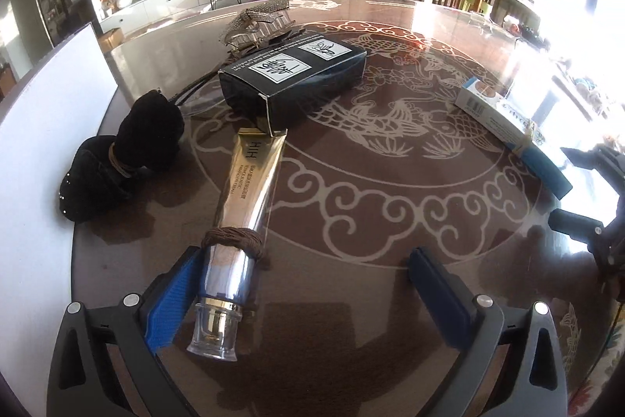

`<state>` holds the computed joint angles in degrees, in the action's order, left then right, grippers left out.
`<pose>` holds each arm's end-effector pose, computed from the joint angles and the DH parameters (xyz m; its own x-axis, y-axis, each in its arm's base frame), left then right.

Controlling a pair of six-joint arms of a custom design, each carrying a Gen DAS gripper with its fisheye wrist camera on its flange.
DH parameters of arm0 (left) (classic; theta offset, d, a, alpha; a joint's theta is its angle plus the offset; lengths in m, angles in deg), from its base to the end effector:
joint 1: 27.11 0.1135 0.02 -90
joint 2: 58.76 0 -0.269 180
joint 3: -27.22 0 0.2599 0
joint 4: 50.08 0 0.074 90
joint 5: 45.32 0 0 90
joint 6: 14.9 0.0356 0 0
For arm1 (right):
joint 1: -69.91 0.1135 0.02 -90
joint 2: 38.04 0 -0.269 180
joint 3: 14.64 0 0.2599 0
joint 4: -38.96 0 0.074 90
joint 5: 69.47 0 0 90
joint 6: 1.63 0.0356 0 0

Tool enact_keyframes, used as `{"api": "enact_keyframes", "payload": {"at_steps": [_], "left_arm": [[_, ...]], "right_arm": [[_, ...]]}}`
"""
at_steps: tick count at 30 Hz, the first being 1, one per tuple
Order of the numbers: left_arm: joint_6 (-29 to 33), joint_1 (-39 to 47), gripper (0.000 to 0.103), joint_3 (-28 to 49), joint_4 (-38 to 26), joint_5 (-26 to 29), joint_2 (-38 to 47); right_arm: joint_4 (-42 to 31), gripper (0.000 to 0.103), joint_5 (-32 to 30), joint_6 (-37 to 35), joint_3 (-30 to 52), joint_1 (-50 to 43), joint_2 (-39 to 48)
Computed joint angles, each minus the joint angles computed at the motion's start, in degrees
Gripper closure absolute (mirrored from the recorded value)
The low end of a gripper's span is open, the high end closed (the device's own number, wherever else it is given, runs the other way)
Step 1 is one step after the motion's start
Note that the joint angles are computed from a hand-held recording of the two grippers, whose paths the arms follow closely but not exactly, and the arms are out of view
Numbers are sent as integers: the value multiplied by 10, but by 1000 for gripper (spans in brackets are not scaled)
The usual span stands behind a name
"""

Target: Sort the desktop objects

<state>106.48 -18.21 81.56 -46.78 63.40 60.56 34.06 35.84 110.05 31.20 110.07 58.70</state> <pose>0.3107 0.0371 0.0177 -0.7405 0.3832 -0.5521 0.4562 0.8899 0.0058 0.2173 0.1711 0.0893 -0.7753 -0.1880 -0.6030 -0.2391 0.9710 0.0047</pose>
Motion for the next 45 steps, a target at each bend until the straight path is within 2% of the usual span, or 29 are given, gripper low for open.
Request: {"api": "enact_keyframes", "payload": {"at_steps": [6, 8, 11, 13, 15, 20, 32, 33, 34, 35, 36, 38, 42, 45], "left_arm": [[-5, 18, 0, -58, 23, 6, -34], [-14, 51, 0, -56, 2, 41, -41], [-30, 95, 0, -11, -47, 112, -22], [-29, 102, 0, 1, -57, 128, -15], [-28, 88, 0, -10, -36, 105, -17], [-29, 19, 0, -25, 19, -7, -12], [-89, -18, 0, 18, -24, -60, -9], [-89, -15, 12, 7, -9, -55, -15], [-87, -10, 38, -6, 7, -46, -23], [-84, -6, 49, -14, 11, -42, -31], [-81, 1, 75, -19, 11, -34, -37], [-80, 12, 75, -28, 8, -16, -43], [-103, 24, 75, -95, 60, -7, -70], [-119, 27, 75, -122, 66, 1, -87]], "right_arm": [[0, 3, 4, 2, 1, 2, 2], [-2, 3, 6, 3, 2, 3, 3], [-3, 3, 7, 3, 2, 4, 2], [0, 3, 4, 3, 0, 4, 0], [3, 3, 1, 1, -3, 2, -2], [7, 3, -8, -3, -5, 0, -3], [3, 3, -11, -3, 0, 0, 1], [2, 3, -9, -3, 0, 0, 1], [1, 3, -7, -2, 1, 1, 1], [-1, 3, -4, -1, 1, 2, 1], [-2, 3, -3, 0, 2, 2, 1], [-4, 3, -3, 0, 4, 2, 2], [-4, 3, -9, -2, 5, 0, 3], [0, 3, -9, -2, 1, 0, 1]]}}
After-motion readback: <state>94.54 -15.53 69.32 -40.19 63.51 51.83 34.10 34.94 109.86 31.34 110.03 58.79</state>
